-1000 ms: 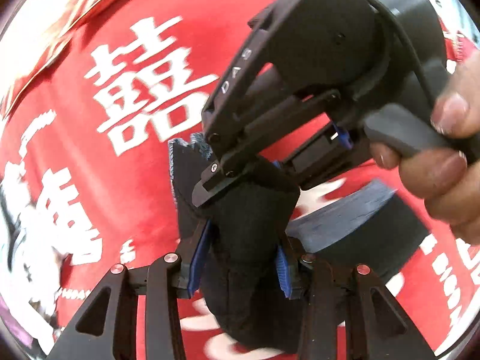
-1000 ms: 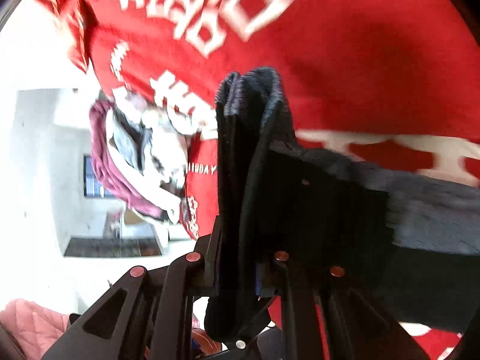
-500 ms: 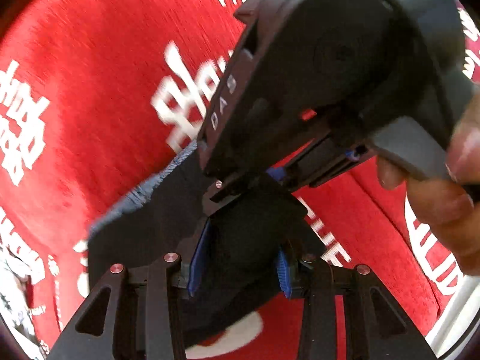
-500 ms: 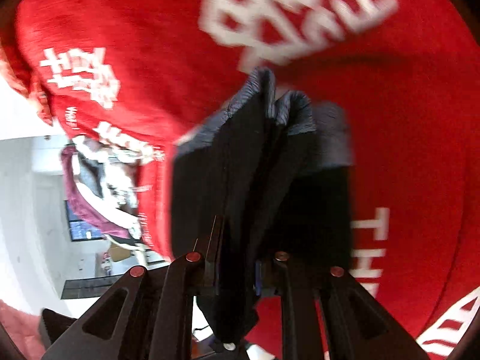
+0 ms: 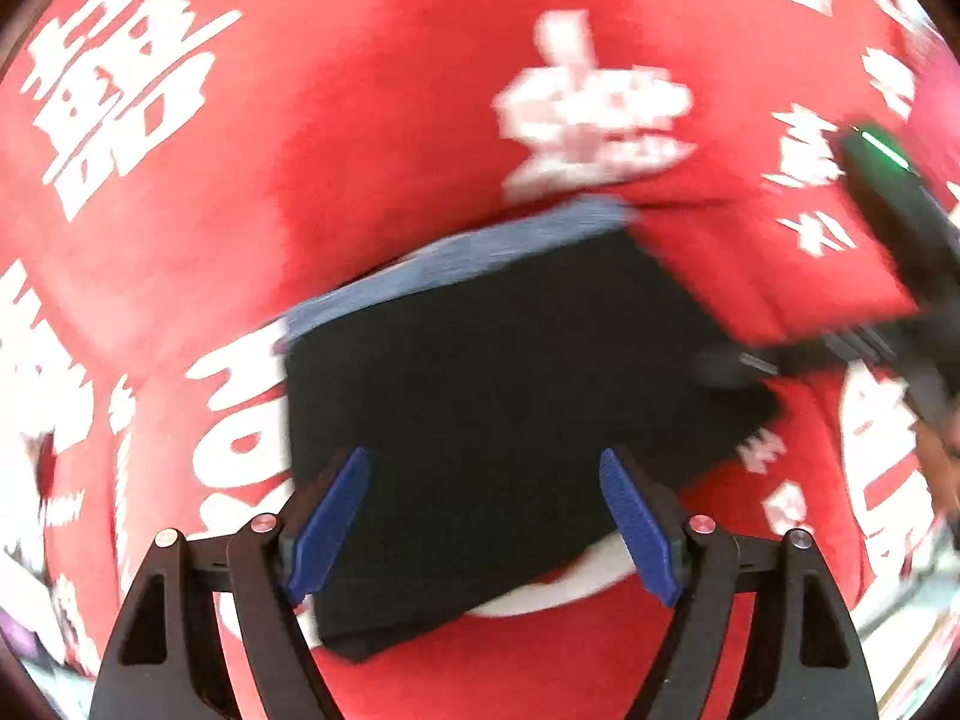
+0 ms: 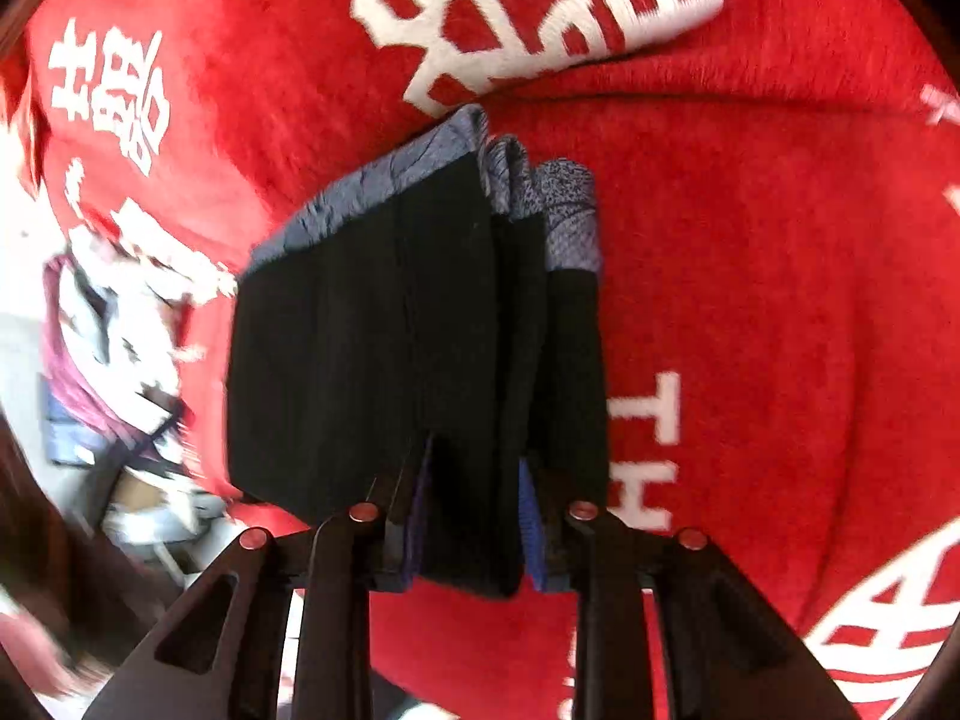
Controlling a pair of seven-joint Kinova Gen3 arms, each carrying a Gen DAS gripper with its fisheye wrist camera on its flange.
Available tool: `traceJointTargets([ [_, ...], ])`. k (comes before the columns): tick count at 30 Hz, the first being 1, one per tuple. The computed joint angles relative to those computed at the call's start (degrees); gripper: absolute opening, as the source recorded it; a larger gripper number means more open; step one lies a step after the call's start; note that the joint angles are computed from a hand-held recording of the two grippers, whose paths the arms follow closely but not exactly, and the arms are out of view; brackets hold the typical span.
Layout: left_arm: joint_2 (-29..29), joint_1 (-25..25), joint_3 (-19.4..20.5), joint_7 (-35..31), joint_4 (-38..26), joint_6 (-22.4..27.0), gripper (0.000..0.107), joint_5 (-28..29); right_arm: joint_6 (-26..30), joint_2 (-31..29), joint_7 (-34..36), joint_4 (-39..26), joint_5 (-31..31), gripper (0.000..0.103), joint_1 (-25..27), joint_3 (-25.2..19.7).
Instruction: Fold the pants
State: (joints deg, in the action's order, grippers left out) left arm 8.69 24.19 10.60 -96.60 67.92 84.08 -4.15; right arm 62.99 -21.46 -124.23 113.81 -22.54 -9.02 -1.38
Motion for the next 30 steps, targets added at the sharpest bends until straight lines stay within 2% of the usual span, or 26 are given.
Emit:
traceJointTargets([
  [3, 2.1, -0.5, -2.3, 3.6, 0.2, 1.5, 0.081, -3.1, 1.8, 0.5, -5.1, -2.4, 5.1, 0.029, 0.7, -4.9],
  [6, 2.9, -3.4, -3.3, 4.8, 3.0, 2.4, 0.081, -0.4, 3.0, 1.0, -9.3, -3.3, 8.7, 0.029, 0.2, -8.0],
  [8, 1.5, -5.4, -2.7, 4.9, 6.4, 0.0, 0.087, 1.4, 2.9, 2.6, -12.3, -4.6, 10.9, 0.029, -0.5, -10.7],
  [10, 0.4, -4.9, -2.7, 5.3, 8.4, -1.8, 0.096, 0.7, 2.7, 2.6, -14.7, -4.7, 13.2, 0.029, -1.7, -12.0],
  [13, 1.8, -6.1, -2.8, 6.6, 7.3, -0.2, 0.102, 2.7, 2.4, 3.1, -17.0, -4.7, 14.5, 0.030, -2.9, -12.0],
  [16, 3.1, -6.5, -2.8, 7.0, 5.0, 2.6, 0.102, 3.3, 5.4, 4.3, -18.7, -7.3, 15.4, 0.040, -3.7, -11.5],
  [18, 3.2, -6.0, -2.6, 6.9, 4.6, 3.1, 0.102, 2.4, 8.0, 5.4, -20.7, -9.1, 16.8, 0.054, -4.2, -12.2],
  [23, 3.4, -5.6, -2.6, 7.3, 3.8, 4.1, 0.102, 2.5, 8.3, 4.1, -22.6, -8.0, 14.5, 0.061, -4.6, -9.7],
  [30, 3.6, -5.5, -2.6, 6.6, 4.1, 3.3, 0.102, 2.0, 9.4, 5.5, -23.5, -9.4, 15.5, 0.065, -5.1, -9.9],
])
